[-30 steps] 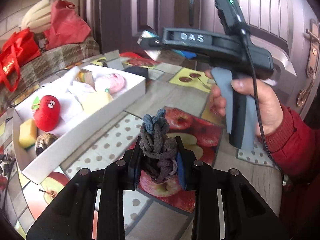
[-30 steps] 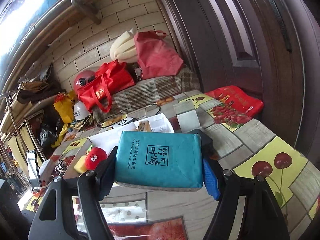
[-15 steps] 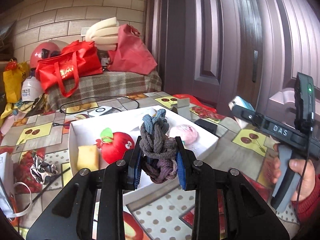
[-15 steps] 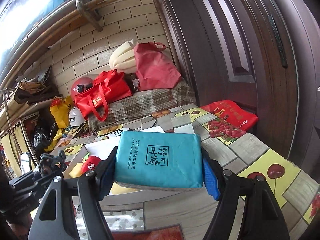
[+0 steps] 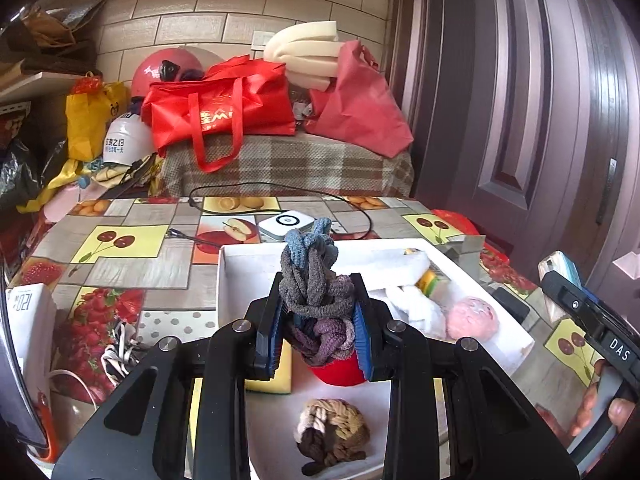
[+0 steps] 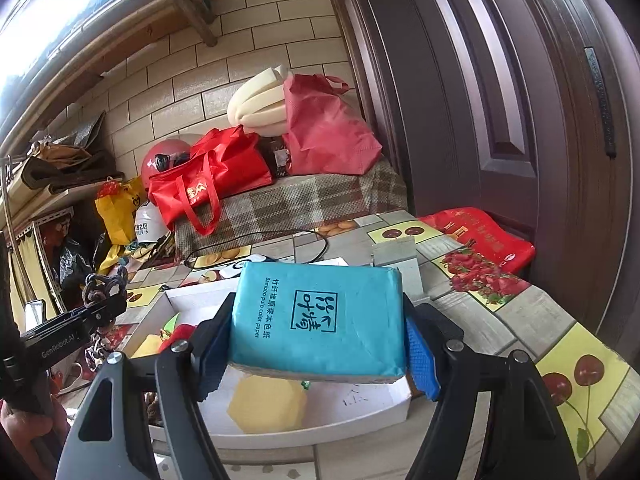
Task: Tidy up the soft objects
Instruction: 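Set the knot on the sponge with left tool while right tool boxes the teal pack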
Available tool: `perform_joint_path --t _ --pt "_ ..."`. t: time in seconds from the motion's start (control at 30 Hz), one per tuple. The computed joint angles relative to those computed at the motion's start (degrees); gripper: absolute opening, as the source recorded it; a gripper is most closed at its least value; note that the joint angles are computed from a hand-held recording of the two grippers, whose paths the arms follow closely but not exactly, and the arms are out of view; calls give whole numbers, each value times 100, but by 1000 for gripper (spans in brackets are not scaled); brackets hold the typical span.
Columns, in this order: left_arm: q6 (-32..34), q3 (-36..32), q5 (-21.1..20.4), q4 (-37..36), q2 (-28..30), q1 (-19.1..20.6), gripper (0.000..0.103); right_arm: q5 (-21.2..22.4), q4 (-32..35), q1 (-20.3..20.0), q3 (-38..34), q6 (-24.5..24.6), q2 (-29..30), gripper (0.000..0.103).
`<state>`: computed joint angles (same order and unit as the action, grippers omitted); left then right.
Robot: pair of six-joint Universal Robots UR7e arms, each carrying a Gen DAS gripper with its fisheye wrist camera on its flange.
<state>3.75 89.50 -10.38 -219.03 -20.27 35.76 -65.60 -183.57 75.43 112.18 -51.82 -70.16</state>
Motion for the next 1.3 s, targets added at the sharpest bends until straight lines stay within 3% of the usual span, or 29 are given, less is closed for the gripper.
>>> perform_joint_path --t 0.27,0.47,0.63,0.67,0.7,0.73,0.8,0.9,1.17,1.3 --pt "-684 108 -81 670 -182 159 28 -367 231 311 -192 101 271 74" --pt "-1670 229 -149 1850 -299 289 28 -741 364 543 -312 118 506 74" --pt "-2114 330 -127 2341 -400 331 30 -884 343 641 -330 1 647 76" --pt "-2068 299 -37 2277 -369 323 33 -883 304 634 -307 -73 656 79" --pt "-1980 256 65 2180 -328 315 45 -890 195 626 -272 -118 670 84" --pt "-1902 209 188 2106 -292 306 72 -871 179 618 -257 -132 662 84" --pt "-1920 157 424 2141 -258 288 103 -757 95 586 -221 -121 641 86" --pt "-1524 45 556 1763 -172 279 103 -670 -67 562 -222 -50 677 94" --pt "-2180 248 556 2438 -323 274 103 -642 -156 529 -255 82 694 94" --pt "-1251 -46 596 1577 -86 248 103 -612 -287 508 -233 104 697 94"
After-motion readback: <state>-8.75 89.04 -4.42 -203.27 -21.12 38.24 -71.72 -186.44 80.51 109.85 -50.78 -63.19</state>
